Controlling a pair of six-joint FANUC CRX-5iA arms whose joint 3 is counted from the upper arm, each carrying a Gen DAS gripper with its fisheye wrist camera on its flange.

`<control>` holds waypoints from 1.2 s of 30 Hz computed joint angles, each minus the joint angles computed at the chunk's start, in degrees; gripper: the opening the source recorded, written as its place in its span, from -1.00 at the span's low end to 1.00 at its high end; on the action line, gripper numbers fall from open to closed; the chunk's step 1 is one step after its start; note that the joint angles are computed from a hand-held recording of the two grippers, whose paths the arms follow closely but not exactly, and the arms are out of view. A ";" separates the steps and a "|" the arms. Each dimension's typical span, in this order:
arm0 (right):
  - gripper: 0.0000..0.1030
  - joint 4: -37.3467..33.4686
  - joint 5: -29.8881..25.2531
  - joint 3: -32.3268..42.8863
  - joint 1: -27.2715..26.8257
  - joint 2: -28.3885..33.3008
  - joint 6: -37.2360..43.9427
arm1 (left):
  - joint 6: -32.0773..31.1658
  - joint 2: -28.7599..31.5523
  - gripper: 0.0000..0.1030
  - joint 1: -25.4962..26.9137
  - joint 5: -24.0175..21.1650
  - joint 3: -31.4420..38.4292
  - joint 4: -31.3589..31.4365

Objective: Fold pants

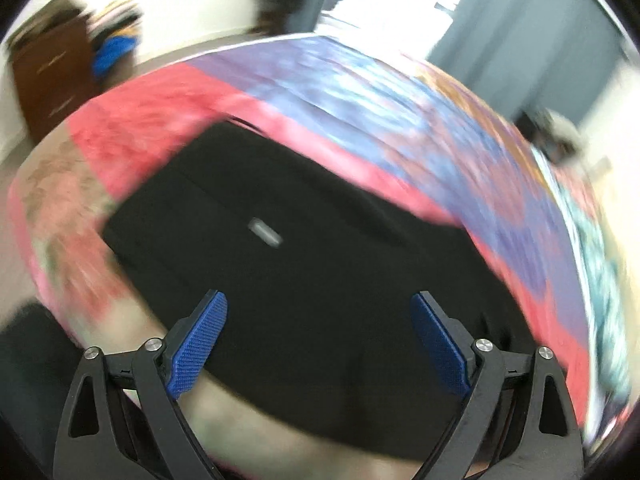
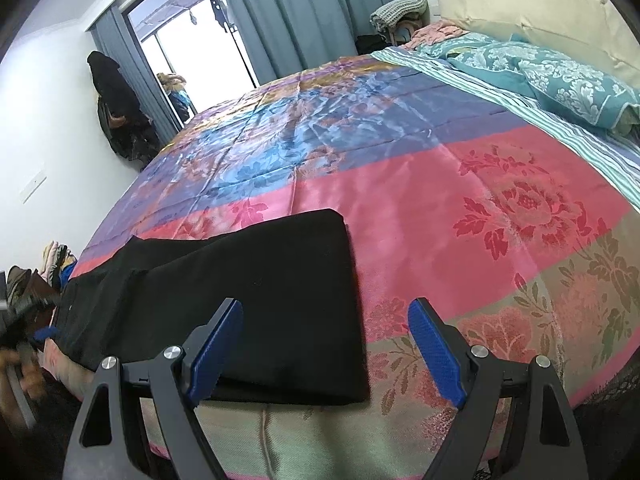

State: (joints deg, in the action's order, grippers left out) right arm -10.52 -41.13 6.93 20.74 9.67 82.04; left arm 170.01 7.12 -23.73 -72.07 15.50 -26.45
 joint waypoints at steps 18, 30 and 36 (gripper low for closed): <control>0.64 1.41 -2.29 0.47 1.59 0.85 1.26 | -24.57 -5.41 0.78 22.35 9.09 -18.03 24.83; 0.64 -4.31 -0.95 1.54 -0.39 0.24 4.33 | -20.13 -8.00 -0.74 16.49 7.85 -9.16 22.58; 0.64 -9.77 -4.64 5.29 -2.52 2.41 6.14 | -24.47 4.17 -0.75 3.82 3.81 12.81 18.73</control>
